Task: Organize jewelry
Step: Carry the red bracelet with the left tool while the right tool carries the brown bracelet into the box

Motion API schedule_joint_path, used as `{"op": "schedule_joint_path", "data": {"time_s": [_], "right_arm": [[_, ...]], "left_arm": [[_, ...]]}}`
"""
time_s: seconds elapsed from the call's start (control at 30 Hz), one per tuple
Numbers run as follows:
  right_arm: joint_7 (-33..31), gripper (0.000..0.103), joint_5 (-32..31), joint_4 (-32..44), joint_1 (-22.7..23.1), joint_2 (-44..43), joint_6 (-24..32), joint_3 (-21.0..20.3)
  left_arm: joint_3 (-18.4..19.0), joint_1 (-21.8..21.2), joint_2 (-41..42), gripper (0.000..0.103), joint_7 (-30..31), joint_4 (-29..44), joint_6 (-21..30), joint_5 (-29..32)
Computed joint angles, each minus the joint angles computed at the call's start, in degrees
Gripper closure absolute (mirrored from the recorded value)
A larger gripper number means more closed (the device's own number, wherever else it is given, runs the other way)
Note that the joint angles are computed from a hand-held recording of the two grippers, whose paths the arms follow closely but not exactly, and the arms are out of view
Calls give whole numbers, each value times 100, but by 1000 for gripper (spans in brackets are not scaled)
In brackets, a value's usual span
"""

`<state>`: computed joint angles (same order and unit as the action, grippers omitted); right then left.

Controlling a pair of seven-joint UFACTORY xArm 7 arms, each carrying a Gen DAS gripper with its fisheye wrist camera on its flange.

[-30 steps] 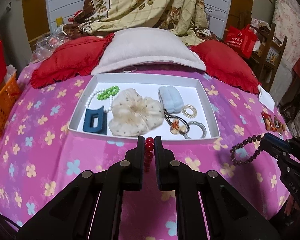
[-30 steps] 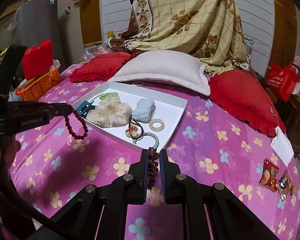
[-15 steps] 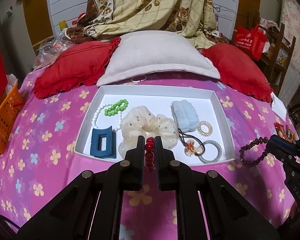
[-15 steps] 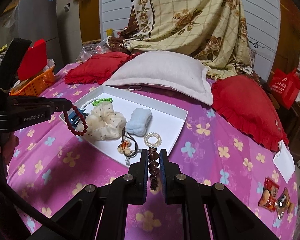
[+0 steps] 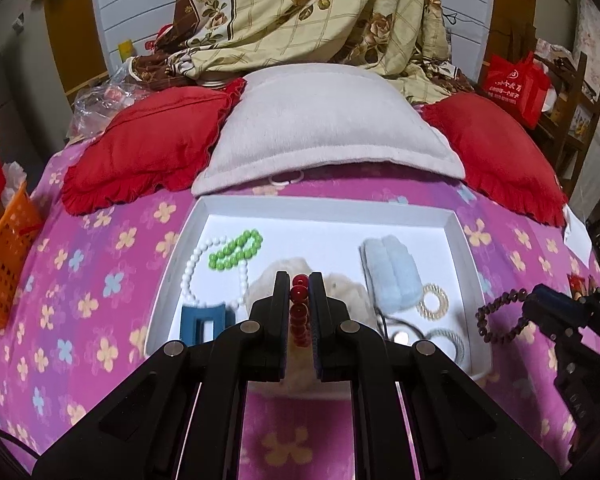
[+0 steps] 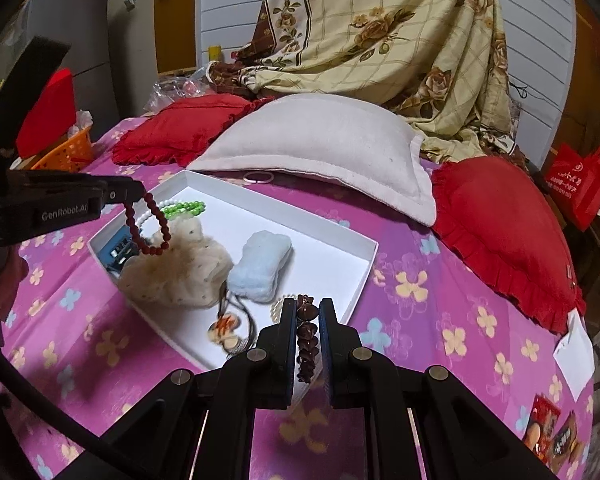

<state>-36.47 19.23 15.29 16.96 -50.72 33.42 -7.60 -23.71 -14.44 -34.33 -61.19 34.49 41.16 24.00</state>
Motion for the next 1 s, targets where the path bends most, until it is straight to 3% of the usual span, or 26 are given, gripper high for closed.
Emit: {"op": "schedule_joint_path", "data": {"time_s": [0.3,0.47,0.57,0.7,0.9,0.97,1.0], "right_arm": [[75,93,562,573,529,1629,-1103,-65],[-260,93,1411,1078,987,2554,-1363,-419],[-417,93,1696,1249,839,3010,-1492,-291],[-317,93,1601,1304,381,3551,-1615,109],[-786,93,2240,1277,318,3769,-1663,321],[-858,93,2345,1308,282,3831,-1570,391],[-902,93,2419,1305,255,3834,-1514,411]], "left_arm": [[65,430,1256,95,-283,789,-459,670],[317,356,1959,95,-545,1143,-736,1115],[540,242,2171,95,-670,1082,-830,1205],[822,176,2273,95,-777,727,-986,1174],[990,194,2303,95,-876,408,-1255,1112],[947,219,2255,91,-1007,367,-1281,1209],[935,221,2217,81,-1038,341,-1291,1227]]}}
